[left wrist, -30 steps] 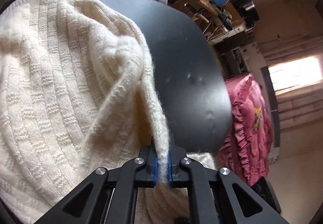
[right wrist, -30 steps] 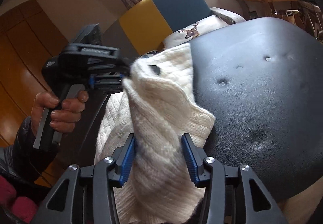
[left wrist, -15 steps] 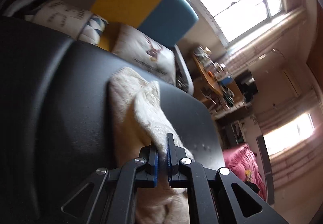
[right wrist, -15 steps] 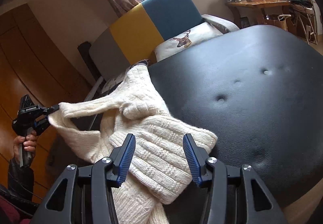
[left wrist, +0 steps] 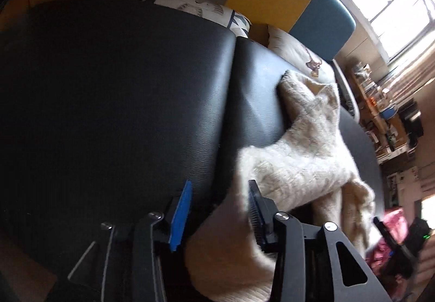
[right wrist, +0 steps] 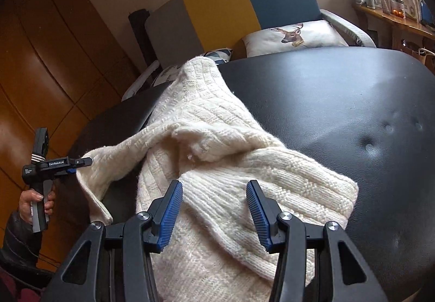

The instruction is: Fold clothes

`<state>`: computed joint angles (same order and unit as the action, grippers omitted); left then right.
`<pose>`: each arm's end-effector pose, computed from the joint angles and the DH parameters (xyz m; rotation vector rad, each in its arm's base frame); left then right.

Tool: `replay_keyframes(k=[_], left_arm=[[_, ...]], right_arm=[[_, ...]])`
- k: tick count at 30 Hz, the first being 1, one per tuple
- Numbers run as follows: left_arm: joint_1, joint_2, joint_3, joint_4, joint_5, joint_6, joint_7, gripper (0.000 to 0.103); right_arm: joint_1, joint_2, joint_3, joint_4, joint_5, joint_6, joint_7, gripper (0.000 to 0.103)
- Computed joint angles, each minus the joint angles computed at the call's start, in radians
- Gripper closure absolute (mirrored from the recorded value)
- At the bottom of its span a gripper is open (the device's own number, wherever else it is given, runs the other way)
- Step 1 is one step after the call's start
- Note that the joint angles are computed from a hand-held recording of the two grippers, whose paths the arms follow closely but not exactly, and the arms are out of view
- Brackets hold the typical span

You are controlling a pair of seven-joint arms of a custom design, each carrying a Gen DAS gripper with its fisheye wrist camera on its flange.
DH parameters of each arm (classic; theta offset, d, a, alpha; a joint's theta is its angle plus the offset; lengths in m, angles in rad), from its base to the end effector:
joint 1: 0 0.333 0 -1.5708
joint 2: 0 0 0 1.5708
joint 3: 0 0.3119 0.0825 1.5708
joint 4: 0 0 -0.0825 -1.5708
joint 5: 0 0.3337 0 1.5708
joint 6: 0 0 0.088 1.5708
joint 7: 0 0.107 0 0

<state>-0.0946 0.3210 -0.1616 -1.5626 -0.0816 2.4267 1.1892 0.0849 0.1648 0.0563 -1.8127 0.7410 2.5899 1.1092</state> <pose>0.6320 -0.1498 0.5349 -2.2342 1.8371 -0.8018 0.5993 0.0700 0.5294 -1.7149 1.5863 -0.1639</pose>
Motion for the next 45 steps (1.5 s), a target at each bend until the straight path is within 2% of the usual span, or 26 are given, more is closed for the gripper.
replay_keyframes(k=[2, 5, 6, 7, 8, 9, 10, 12, 17, 20, 22, 26, 29, 31, 33, 35, 36, 38, 39, 41, 44, 45], left_arm=[[-0.016, -0.014, 0.008, -0.027, 0.051, 0.000, 0.008, 0.050], [-0.012, -0.011, -0.003, -0.049, 0.021, 0.010, 0.013, 0.049], [-0.024, -0.007, 0.004, -0.049, 0.044, 0.014, -0.006, 0.049], [-0.061, 0.003, 0.031, -0.034, 0.134, 0.001, -0.059, 0.050], [-0.113, 0.018, 0.067, -0.005, 0.268, -0.033, -0.124, 0.058], [-0.151, 0.030, 0.087, 0.016, 0.372, -0.059, -0.164, 0.081], [-0.174, 0.037, 0.093, 0.028, 0.444, -0.075, -0.186, 0.089], [-0.197, 0.044, 0.090, 0.038, 0.526, -0.081, -0.210, 0.091], [-0.203, 0.026, 0.080, 0.009, 0.610, -0.069, -0.237, 0.094], [-0.176, 0.002, 0.063, -0.026, 0.640, -0.054, -0.265, 0.096], [-0.182, 0.036, 0.090, 0.038, 0.644, -0.083, -0.283, 0.096], [-0.117, 0.078, 0.124, 0.130, 0.590, -0.130, -0.342, 0.096], [-0.072, 0.143, 0.128, 0.256, 0.530, -0.228, -0.324, 0.092], [-0.018, 0.139, 0.100, 0.264, 0.413, -0.215, -0.314, 0.092], [0.016, 0.095, 0.075, 0.209, 0.321, -0.154, -0.310, 0.091], [0.049, 0.042, 0.019, 0.126, 0.193, -0.058, -0.236, 0.089], [0.075, 0.026, -0.029, 0.091, 0.083, -0.008, -0.151, 0.083], [0.120, 0.026, -0.130, 0.060, -0.166, 0.032, 0.028, 0.075], [0.139, 0.041, -0.181, 0.066, -0.288, 0.030, 0.112, 0.075], [0.144, 0.098, -0.250, 0.120, -0.452, -0.004, 0.208, 0.075], [0.080, 0.190, -0.270, 0.235, -0.519, -0.045, 0.223, 0.074], [0.055, 0.206, -0.265, 0.257, -0.527, -0.053, 0.209, 0.070]], right_arm=[[0.006, 0.002, 0.000, -0.003, -0.015, -0.002, 0.021, 0.053], [0.014, -0.003, 0.001, -0.008, -0.037, 0.004, 0.042, 0.053], [0.016, -0.005, 0.001, -0.008, -0.046, 0.004, 0.046, 0.053], [0.019, -0.007, 0.000, -0.007, -0.056, 0.005, 0.050, 0.053], [0.021, -0.007, -0.001, -0.006, -0.070, 0.004, 0.059, 0.053], [0.022, -0.007, -0.003, -0.005, -0.080, 0.002, 0.066, 0.053], [0.022, -0.007, -0.003, -0.004, -0.088, -0.001, 0.072, 0.053], [0.025, -0.001, -0.006, 0.005, -0.113, -0.005, 0.091, 0.053], [0.026, 0.004, -0.012, 0.023, -0.176, 0.002, 0.129, 0.053], [0.024, 0.009, -0.018, 0.037, -0.215, -0.001, 0.168, 0.053], [0.024, 0.010, -0.023, 0.044, -0.249, -0.004, 0.194, 0.053], [0.016, -0.005, -0.029, 0.029, -0.280, 0.009, 0.234, 0.053], [0.007, -0.013, -0.037, 0.013, -0.293, 0.005, 0.263, 0.053], [-0.007, -0.014, -0.036, 0.006, -0.267, -0.011, 0.258, 0.053], [-0.029, -0.007, -0.028, 0.005, -0.186, -0.032, 0.221, 0.053], [-0.057, 0.011, -0.018, 0.018, -0.064, -0.076, 0.176, 0.053], [-0.074, 0.025, -0.012, 0.032, 0.011, -0.113, 0.158, 0.053], [-0.117, 0.048, 0.005, 0.049, 0.209, -0.190, 0.080, 0.052], [-0.123, 0.060, 0.003, 0.057, 0.249, -0.217, 0.077, 0.047], [-0.109, 0.073, -0.010, 0.062, 0.220, -0.219, 0.115, 0.044], [-0.113, 0.074, -0.008, 0.035, 0.267, -0.217, 0.116, 0.044], [-0.119, 0.077, -0.007, 0.028, 0.299, -0.229, 0.116, 0.042]])
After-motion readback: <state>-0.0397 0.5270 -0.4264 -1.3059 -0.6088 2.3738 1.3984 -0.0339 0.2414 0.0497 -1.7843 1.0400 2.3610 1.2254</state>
